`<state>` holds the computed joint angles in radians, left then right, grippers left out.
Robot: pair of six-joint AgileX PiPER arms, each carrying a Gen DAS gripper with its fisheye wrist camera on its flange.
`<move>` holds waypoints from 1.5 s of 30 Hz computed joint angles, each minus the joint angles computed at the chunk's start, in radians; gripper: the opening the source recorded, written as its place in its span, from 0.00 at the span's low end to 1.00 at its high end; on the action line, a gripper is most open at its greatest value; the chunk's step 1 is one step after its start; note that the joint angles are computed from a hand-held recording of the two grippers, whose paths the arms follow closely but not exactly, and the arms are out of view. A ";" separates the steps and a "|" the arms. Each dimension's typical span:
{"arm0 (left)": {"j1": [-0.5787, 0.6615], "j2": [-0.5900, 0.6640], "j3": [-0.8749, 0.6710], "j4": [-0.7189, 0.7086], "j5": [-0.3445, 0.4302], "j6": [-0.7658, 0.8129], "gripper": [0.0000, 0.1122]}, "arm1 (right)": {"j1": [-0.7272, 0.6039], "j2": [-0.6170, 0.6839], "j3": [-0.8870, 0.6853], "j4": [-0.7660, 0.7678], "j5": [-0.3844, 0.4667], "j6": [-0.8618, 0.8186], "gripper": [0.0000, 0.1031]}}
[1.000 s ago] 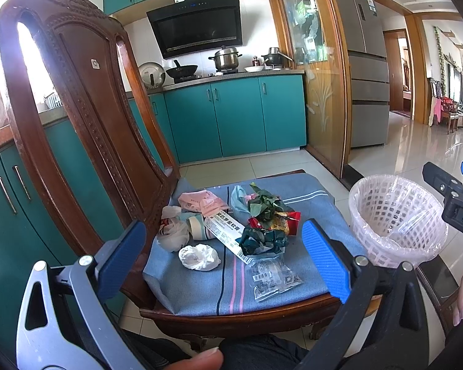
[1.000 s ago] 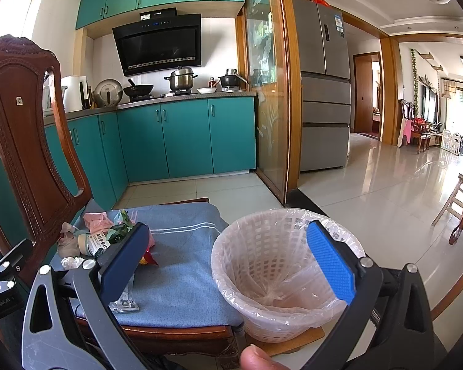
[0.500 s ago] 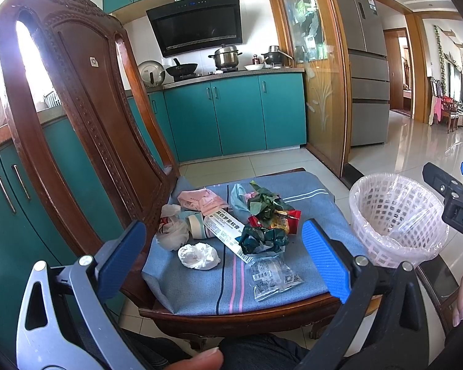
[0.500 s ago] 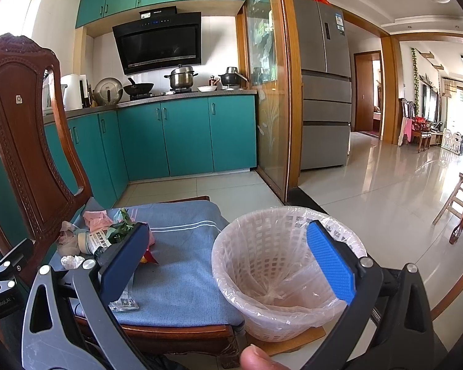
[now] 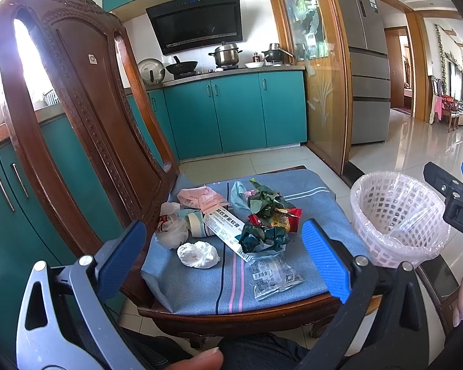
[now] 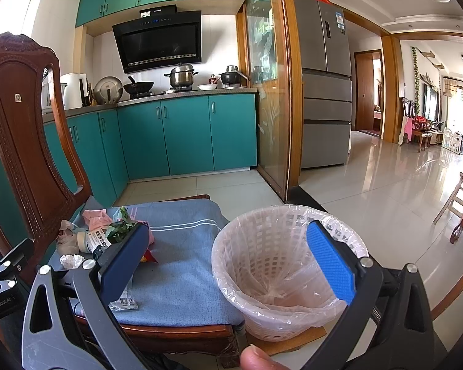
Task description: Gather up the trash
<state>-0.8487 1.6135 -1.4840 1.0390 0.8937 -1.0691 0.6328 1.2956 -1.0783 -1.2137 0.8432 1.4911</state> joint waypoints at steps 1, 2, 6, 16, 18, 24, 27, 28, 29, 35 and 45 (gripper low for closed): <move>0.004 0.007 -0.005 -0.003 -0.002 0.003 0.89 | 0.003 0.000 0.000 -0.001 0.002 0.002 0.97; 0.005 0.007 -0.004 -0.003 -0.003 0.003 0.89 | -0.005 -0.001 0.000 0.002 -0.005 -0.003 0.97; 0.012 0.013 -0.010 -0.012 -0.005 0.009 0.89 | -0.010 -0.001 -0.002 0.006 -0.009 -0.009 0.97; 0.044 0.054 -0.053 -0.068 0.006 0.056 0.89 | 0.024 0.024 0.013 -0.001 0.005 0.037 0.97; 0.056 0.066 -0.062 -0.085 0.005 0.067 0.89 | 0.030 0.032 0.012 0.004 0.006 0.041 0.97; 0.093 0.120 -0.113 -0.147 0.016 0.120 0.89 | 0.035 0.070 0.002 0.026 0.002 0.042 0.97; 0.119 0.161 -0.156 -0.211 0.037 0.179 0.89 | 0.006 0.088 -0.019 0.063 -0.029 0.008 0.97; 0.128 0.172 -0.169 -0.232 0.040 0.197 0.89 | 0.007 0.094 -0.022 0.075 -0.037 0.001 0.97; 0.137 0.180 -0.179 -0.253 0.042 0.213 0.89 | -0.015 0.098 -0.030 0.095 -0.059 -0.027 0.97; 0.178 0.230 -0.243 -0.345 0.058 0.293 0.89 | -0.064 0.134 -0.089 0.165 -0.135 -0.133 0.97; 0.208 0.266 -0.299 -0.392 0.059 0.346 0.89 | -0.139 0.228 -0.244 0.290 -0.162 -0.314 0.97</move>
